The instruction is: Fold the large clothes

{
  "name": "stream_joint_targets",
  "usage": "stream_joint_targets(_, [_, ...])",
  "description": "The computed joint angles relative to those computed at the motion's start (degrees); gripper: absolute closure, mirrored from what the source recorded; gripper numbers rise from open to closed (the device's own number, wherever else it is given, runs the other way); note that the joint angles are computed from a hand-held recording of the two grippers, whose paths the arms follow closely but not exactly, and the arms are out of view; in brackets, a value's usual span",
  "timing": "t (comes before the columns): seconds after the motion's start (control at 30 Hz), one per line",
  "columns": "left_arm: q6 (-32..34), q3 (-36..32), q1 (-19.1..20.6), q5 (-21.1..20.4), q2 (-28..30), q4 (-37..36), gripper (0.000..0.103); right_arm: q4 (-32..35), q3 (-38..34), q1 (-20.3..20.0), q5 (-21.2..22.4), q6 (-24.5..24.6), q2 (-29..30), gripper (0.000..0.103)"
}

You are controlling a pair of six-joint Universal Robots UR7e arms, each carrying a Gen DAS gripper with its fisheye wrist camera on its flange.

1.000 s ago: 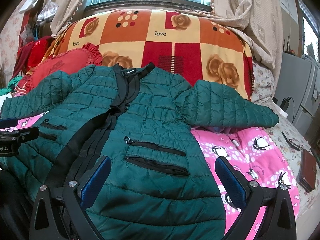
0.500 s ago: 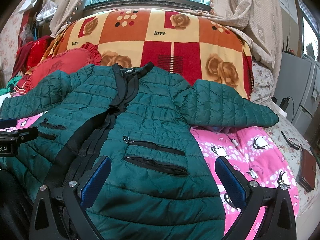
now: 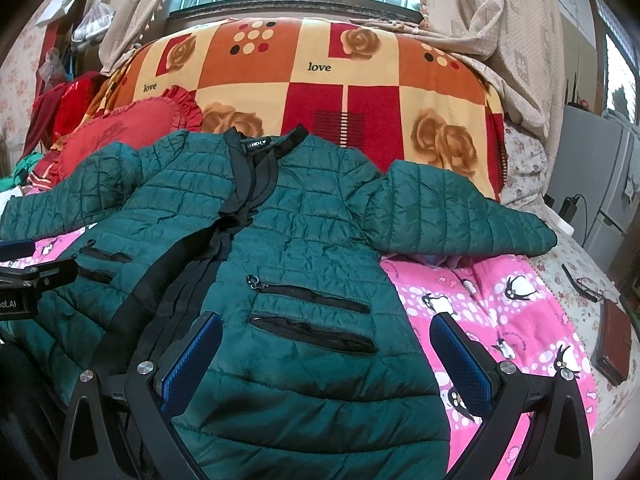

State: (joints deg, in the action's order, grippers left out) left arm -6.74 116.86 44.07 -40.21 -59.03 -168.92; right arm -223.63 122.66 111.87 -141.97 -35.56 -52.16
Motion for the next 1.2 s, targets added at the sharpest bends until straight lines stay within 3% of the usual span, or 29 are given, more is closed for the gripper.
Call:
stream_joint_targets(0.57, [-0.36,0.79,0.29,-0.20,0.88,-1.36,0.000,1.01,-0.94,0.28,-1.19,0.57,0.74,0.000])
stream_joint_targets(0.7, [-0.81,1.27,0.74,-2.88,0.16,-1.20,0.000,0.98,-0.90,0.22,-1.09,0.58,0.69,0.000])
stream_joint_targets(0.87, [0.58,-0.31,2.25,-9.86,-1.21,-0.22,0.000,1.02,-0.79,0.10,-1.36,1.25,0.98,0.000])
stream_joint_targets(0.93, [2.87,-0.31,1.63,-9.28,-1.17,-4.98,0.000,0.73,-0.77,-0.11,-0.96,0.93,1.09,0.000])
stream_joint_targets(1.1, [6.68,-1.81,0.24,-5.78,-1.25,-0.20,0.000,1.31,-0.52,-0.21,-0.45,2.23,0.73,0.000])
stream_joint_targets(1.2, [6.18,-3.52,2.04,-5.00,-0.37,1.37,0.000,1.58,-0.79,-0.01,0.23,3.04,0.51,0.000])
